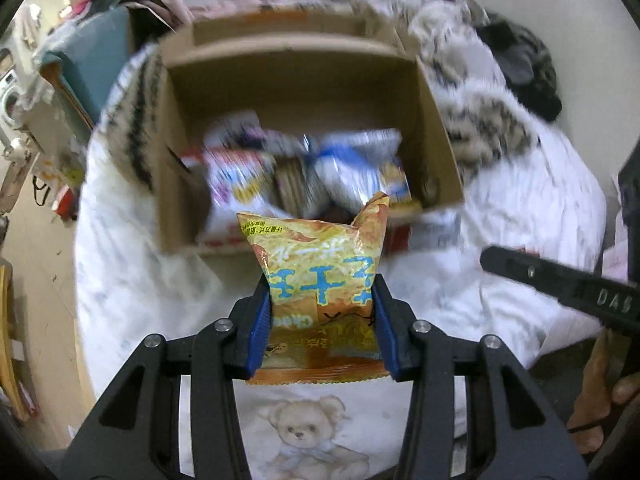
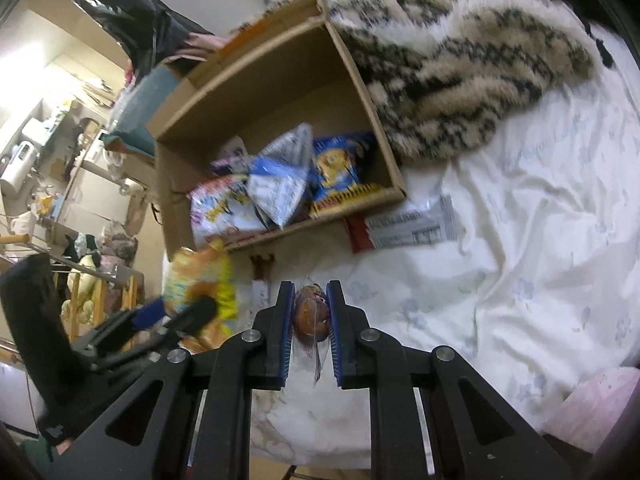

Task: Organize snacks
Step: 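Carry the candy and yellow chip bag over the box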

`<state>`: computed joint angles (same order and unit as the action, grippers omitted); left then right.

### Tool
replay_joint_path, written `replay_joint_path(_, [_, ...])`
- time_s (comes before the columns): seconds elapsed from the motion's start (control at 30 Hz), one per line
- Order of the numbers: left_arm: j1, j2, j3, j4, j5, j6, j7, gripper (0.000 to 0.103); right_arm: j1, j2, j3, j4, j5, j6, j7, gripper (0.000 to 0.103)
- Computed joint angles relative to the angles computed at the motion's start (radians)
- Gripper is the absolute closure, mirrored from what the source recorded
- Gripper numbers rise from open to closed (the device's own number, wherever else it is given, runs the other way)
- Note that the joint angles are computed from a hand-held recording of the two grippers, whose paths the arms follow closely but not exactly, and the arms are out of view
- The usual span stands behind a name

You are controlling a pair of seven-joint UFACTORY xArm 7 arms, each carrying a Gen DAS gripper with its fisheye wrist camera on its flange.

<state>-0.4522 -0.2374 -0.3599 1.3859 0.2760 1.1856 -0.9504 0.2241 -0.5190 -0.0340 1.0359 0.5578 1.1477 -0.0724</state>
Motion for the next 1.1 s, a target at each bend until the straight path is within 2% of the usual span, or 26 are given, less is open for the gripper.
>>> replay_joint_path(0.13, [0.031,0.005,0.031,0.045,0.008,0.023,0.036,0.062,0.008,0.013,-0.003,0.027,0.019,-0.025,-0.010,0.086])
replay_joint_path(0.47, [0.097,0.088,0.080,0.161,0.092,0.053,0.117,0.062,0.019,0.178,0.023,0.198,0.059,-0.133,0.004,0.086])
replay_joint_path(0.6, [0.096,0.126,0.097,0.184,0.128,0.047,0.135,0.062,0.014,0.251,0.046,0.264,0.031,-0.158,0.003,0.086])
replay_joint_path(1.1, [0.075,0.219,0.152,0.209,0.146,0.007,0.156,0.061,-0.025,0.484,0.110,0.435,-0.071,-0.181,0.055,0.086])
